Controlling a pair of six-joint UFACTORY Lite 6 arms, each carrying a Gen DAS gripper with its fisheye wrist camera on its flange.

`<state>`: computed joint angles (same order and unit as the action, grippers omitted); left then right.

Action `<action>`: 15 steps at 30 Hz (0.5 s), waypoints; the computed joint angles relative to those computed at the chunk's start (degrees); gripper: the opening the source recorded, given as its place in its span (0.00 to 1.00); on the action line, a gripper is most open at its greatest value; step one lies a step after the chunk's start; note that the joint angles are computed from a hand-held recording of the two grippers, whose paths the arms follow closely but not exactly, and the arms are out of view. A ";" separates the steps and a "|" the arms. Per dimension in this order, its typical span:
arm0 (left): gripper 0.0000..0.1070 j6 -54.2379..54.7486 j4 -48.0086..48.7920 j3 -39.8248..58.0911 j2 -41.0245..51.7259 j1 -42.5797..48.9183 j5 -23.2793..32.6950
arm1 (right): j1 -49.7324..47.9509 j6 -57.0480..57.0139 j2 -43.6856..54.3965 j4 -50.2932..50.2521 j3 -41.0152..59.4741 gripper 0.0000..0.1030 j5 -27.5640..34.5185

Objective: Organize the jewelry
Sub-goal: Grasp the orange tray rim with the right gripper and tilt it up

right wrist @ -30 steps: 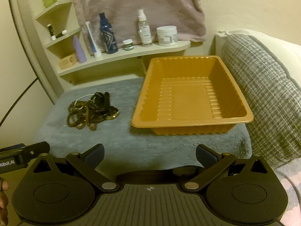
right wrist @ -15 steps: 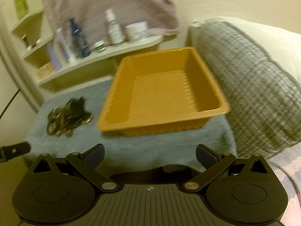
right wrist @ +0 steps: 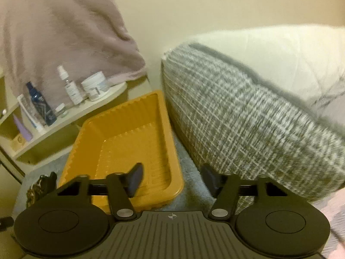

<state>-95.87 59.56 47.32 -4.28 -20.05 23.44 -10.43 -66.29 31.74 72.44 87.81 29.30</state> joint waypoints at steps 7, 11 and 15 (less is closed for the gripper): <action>0.90 3.90 -3.26 3.43 5.56 1.64 -2.12 | 1.42 10.97 7.60 -11.18 10.18 0.30 2.54; 0.90 5.24 -4.45 5.19 7.83 1.84 -2.51 | 2.53 13.66 9.62 -13.52 12.23 0.23 2.99; 0.90 6.01 -5.23 6.57 9.55 1.82 -3.04 | 2.81 16.94 11.46 -16.83 15.31 0.21 3.82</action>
<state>-89.86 54.33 53.89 5.27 -18.23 20.41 -7.62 -49.35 43.20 55.61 103.11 33.12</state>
